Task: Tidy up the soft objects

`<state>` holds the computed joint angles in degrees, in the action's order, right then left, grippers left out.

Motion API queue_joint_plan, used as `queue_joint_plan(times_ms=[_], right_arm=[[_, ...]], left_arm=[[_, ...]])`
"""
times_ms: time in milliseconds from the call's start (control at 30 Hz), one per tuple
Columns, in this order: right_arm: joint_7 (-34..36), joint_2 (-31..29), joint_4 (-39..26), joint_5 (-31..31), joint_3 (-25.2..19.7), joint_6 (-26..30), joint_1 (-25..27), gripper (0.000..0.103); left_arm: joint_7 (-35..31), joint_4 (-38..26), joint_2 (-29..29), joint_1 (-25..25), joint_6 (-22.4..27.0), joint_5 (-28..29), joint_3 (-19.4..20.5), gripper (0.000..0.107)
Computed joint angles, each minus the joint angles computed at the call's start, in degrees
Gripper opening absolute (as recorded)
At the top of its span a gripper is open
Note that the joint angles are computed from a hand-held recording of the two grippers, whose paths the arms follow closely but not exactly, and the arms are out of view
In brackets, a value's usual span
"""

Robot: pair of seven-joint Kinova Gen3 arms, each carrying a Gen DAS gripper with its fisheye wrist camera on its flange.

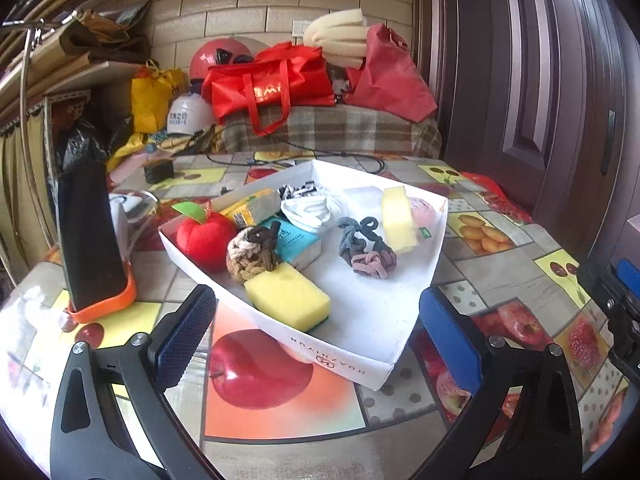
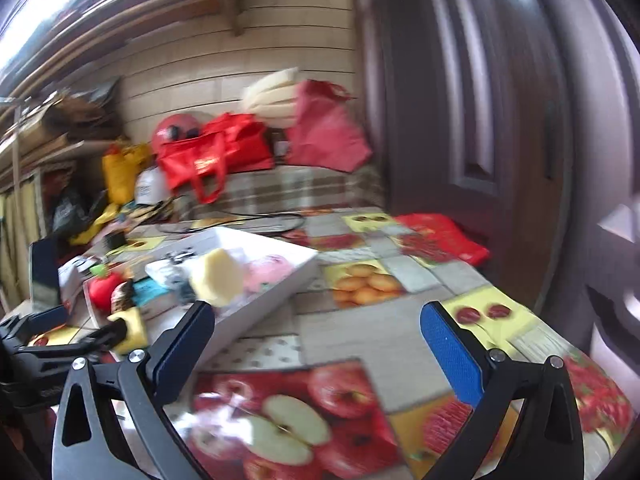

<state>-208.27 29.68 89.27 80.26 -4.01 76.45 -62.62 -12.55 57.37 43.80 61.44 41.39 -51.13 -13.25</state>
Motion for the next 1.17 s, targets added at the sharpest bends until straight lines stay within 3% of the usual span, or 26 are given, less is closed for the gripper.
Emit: queue_joint_plan(times_ms=[200,333,500,700,1167], right_arm=[[-3.32,-0.68,2.99,1.00,-0.55,4.85,-2.44,0.103],[-6.63,-0.18,4.92,4.42,-1.01,7.99,-3.84,0.103],[-10.37,-0.16,6.34,5.97,-1.87,10.21,-3.76,0.103],[-11.22,-0.22,6.73,6.35,-2.76,10.74,-3.31,0.103],[-12.46,-0.95,7.51,6.45,-3.45,9.32,-2.52,0.103]], left_arm=[[0.74,-3.34,1.94,2.41,6.63,-1.55,-1.17,0.103],[-0.17,-2.57,1.30,1.55,5.77,-2.16,0.45,0.103],[-3.93,-5.66,2.90,1.98,8.98,-1.86,0.92,0.103],[-3.79,-5.13,2.87,2.51,8.48,-2.63,0.34,0.103],[-6.40,-5.37,2.22,0.66,7.04,1.74,1.64,0.103]])
